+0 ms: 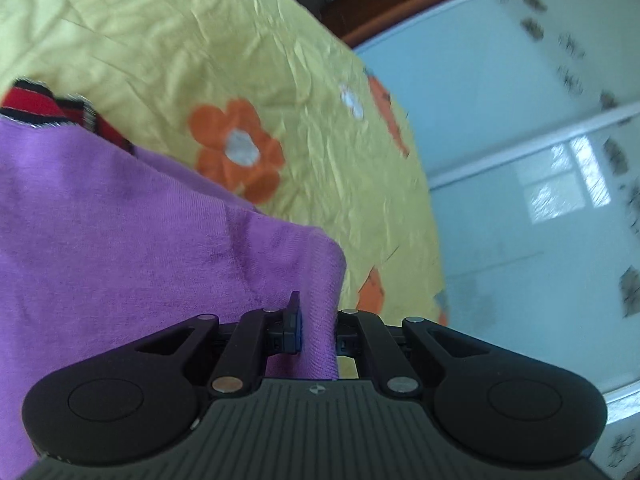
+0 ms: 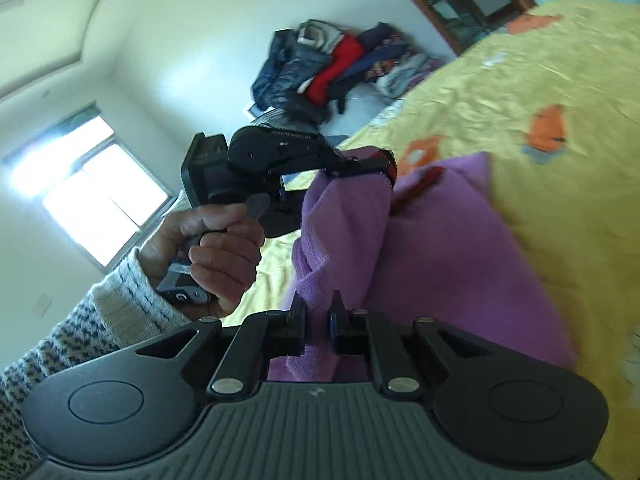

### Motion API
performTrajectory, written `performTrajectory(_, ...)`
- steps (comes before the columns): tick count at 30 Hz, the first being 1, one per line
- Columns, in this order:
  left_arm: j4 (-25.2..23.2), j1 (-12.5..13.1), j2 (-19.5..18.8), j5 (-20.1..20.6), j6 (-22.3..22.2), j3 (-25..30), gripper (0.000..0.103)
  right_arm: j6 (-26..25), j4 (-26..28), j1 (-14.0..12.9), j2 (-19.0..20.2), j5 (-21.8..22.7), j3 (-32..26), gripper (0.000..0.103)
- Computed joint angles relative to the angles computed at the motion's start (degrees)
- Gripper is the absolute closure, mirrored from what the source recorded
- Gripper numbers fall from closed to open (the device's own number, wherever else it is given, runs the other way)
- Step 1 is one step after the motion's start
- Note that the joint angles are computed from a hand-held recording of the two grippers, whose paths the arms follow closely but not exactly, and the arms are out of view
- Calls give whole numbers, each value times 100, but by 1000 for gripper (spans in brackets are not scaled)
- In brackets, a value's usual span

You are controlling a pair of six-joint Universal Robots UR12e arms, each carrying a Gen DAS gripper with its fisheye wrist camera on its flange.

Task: Fold small clothes
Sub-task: 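Lift the purple sweater side with both grippers and fold it over the body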

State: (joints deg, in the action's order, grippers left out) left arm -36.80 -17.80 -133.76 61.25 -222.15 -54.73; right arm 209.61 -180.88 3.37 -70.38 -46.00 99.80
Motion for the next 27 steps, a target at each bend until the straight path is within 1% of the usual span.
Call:
performTrajectory(4, -390, -103, -199, 151, 226, 379, 97, 109, -33, -110, -68, -18, 197, 93)
performTrajectory(5, -439, -120, -234, 187, 213, 450, 97, 136, -56, -136, -93, -38, 258, 93)
performTrajectory(7, -434, -133, -290, 175, 145, 544, 97, 223, -92, -177, -136, -32, 359, 93)
performTrajectory(9, -519, -161, -350, 201, 212, 673, 97, 267, -109, -204, -132, -68, 371, 93)
performTrajectory(10, -539, -175, -383, 187, 236, 727, 97, 226, -42, -217, -200, -79, 445, 93)
performTrajectory(12, -496, -201, -427, 141, 229, 792, 97, 275, -99, -242, -195, -82, 503, 93)
performTrajectory(13, -562, -225, -475, 167, 280, 877, 97, 265, 8, -248, -236, -103, 543, 92)
performTrajectory(15, -801, -271, -586, 177, 410, 1079, 97, 292, 229, -251, -313, -167, 613, 85)
performTrajectory(16, -782, -278, -595, 168, 349, 1075, 97, 202, 390, -241, -365, -265, 627, 64)
performTrajectory(17, -585, -266, -570, 91, 207, 989, 96, 29, 535, -236, -424, -360, 640, 28)
performTrajectory(18, -338, -240, -537, -56, 66, 889, 91, -95, 539, -247, -480, -407, 673, 17)
performTrajectory(19, -132, -206, -477, -192, -73, 770, 84, -168, 396, -274, -528, -386, 733, 13)
performTrajectory(20, 95, -181, -371, -227, -211, 598, 65, -307, 349, -291, -592, -419, 776, 13)
performTrajectory(21, 375, -162, -235, -167, -269, 382, 48, -471, 337, -305, -639, -463, 801, 13)
performTrajectory(22, 554, -152, -100, -66, -203, 195, 40, -599, 230, -328, -662, -447, 828, 14)
performTrajectory(23, 626, -142, 57, 49, -132, -16, 30, -665, 42, -363, -645, -361, 843, 14)
performTrajectory(24, 640, -129, 222, 113, -111, -243, 25, -654, -118, -399, -613, -247, 840, 14)
performTrajectory(25, 617, -109, 379, 82, -41, -469, 25, -599, -204, -443, -564, -87, 816, 18)
performTrajectory(26, 633, -96, 545, 64, 49, -729, 25, -463, -181, -497, -496, 138, 760, 33)
performTrajectory(27, 649, -98, 726, 122, 153, -1006, 23, -164, -182, -571, -391, 432, 688, 44)
